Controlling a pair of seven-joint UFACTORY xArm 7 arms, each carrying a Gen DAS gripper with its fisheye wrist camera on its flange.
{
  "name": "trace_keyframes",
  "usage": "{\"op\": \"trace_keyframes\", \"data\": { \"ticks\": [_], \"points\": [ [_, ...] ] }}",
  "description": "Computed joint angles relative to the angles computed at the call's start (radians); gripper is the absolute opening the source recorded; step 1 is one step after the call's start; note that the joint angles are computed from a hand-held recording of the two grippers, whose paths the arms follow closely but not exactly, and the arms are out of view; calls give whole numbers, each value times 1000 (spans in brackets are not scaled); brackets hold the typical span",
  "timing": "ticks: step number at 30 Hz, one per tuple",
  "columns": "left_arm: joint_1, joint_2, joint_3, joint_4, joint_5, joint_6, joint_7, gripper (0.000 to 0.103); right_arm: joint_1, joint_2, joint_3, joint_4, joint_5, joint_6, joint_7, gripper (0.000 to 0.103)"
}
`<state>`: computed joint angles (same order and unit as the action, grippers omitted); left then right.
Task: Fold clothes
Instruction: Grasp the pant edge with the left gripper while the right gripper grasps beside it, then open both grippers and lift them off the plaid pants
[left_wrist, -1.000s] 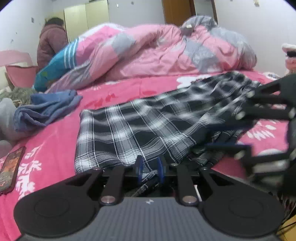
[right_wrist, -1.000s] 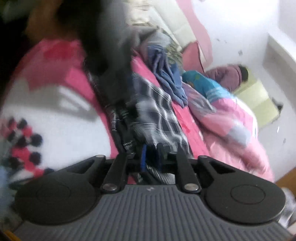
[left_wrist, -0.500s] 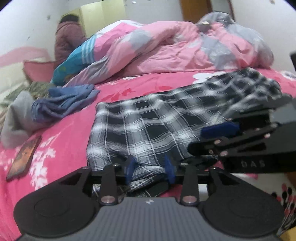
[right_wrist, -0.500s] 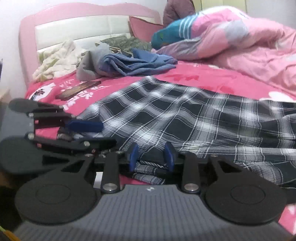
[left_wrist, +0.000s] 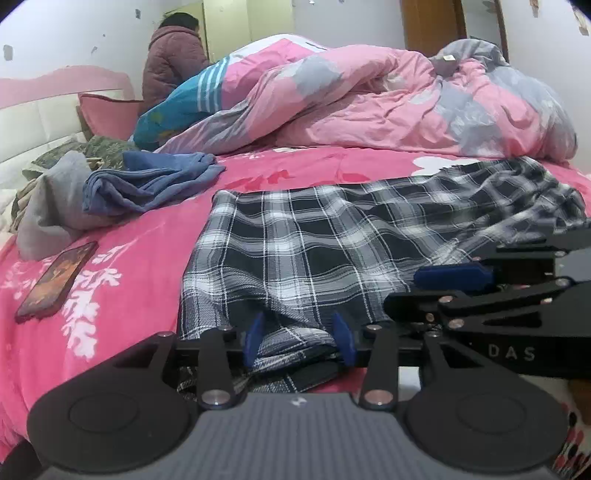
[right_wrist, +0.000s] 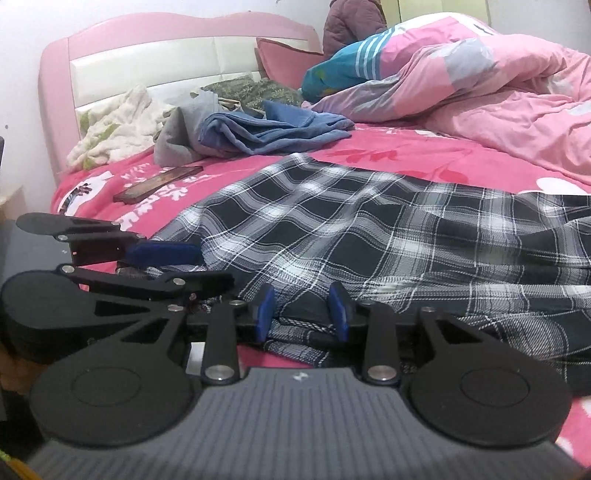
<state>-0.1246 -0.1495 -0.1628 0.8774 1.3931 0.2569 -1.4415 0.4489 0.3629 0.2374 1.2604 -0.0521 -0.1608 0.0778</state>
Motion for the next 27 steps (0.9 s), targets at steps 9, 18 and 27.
{"op": "trace_keyframes", "data": {
  "ticks": [9,18,27],
  "points": [
    [-3,-4,8,-4,25,7,-73,54,-15,3,16,-11,-3,-25,13,32],
    [47,-38,33,-42,-125,-136,23,65,-217,32,217,-24,-80,-58,78,32],
    [228,-109,-94,-40,-32,-249,-169,83,-169,27,162,-24,-97,-69,106,32]
  ]
}}
